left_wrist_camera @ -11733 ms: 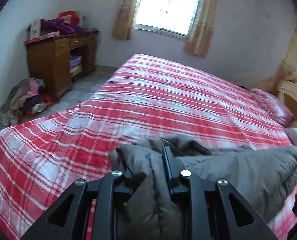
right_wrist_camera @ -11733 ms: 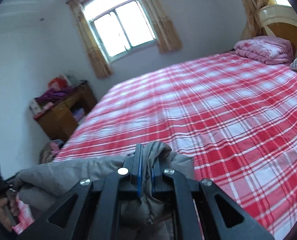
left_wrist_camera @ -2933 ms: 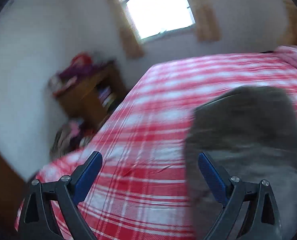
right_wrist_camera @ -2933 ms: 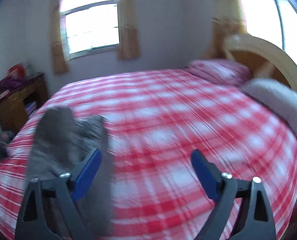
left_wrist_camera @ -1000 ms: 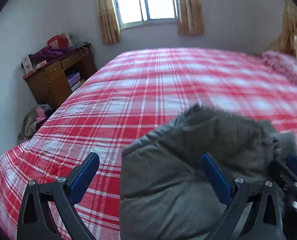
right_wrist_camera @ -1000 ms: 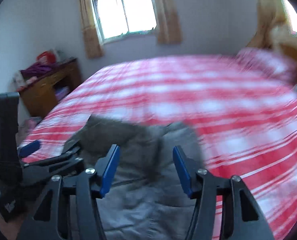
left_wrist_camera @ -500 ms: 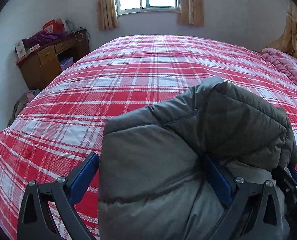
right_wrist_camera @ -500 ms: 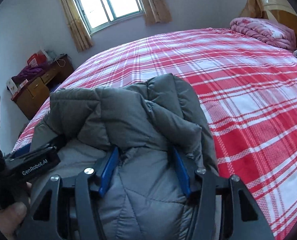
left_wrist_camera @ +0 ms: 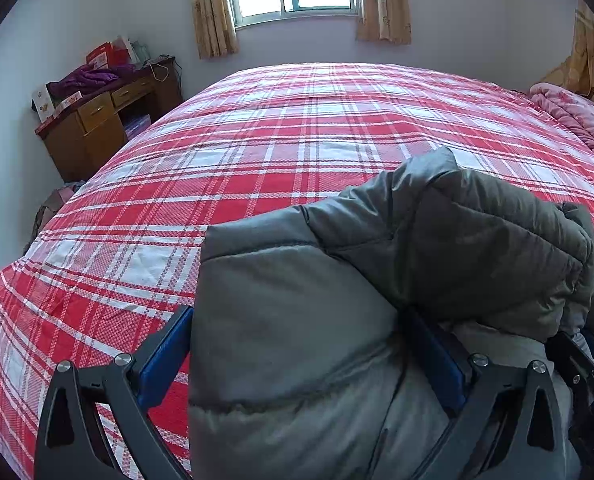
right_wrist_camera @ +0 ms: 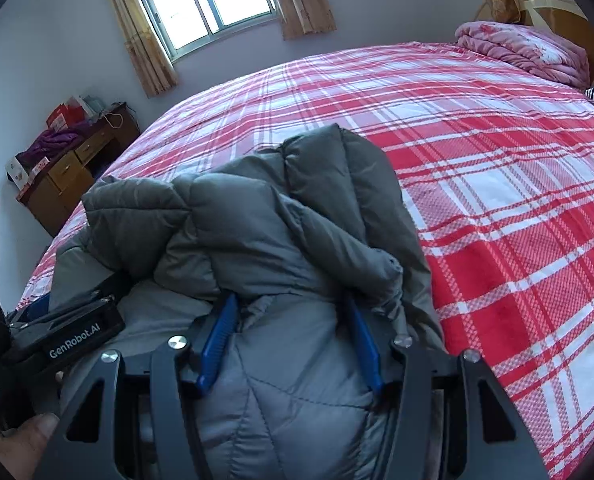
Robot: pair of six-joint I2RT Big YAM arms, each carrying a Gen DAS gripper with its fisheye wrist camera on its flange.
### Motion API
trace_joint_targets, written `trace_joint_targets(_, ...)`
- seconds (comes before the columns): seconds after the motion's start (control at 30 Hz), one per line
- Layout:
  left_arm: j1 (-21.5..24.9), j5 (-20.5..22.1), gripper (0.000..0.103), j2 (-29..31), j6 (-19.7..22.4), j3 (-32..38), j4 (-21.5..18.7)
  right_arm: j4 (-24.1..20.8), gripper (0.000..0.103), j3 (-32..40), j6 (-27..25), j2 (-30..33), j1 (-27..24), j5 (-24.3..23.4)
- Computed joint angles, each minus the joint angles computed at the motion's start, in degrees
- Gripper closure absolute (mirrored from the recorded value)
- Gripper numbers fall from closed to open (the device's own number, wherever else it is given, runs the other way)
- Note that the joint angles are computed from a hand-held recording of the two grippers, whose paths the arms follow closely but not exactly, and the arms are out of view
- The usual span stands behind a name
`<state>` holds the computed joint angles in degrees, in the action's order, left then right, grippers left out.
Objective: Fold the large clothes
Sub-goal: 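Grasp the grey jacket bundle with both tools and lift it off the bed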
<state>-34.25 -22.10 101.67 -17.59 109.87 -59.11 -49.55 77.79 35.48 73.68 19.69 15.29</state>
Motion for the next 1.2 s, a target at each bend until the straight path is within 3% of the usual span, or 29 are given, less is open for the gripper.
trace_joint_targets(0.67,0.3,0.5,0.001,1.1,0.1,1.2,-1.7,-5.6,0.041,4.2,-1.6,3.5,1.6,4.6)
trace_joint_targets(1.2,0.2,0.2,0.001,1.1,0.3,1.1,-1.8,-5.8,0.041,4.3,-1.5,3.7,1.7,5.0)
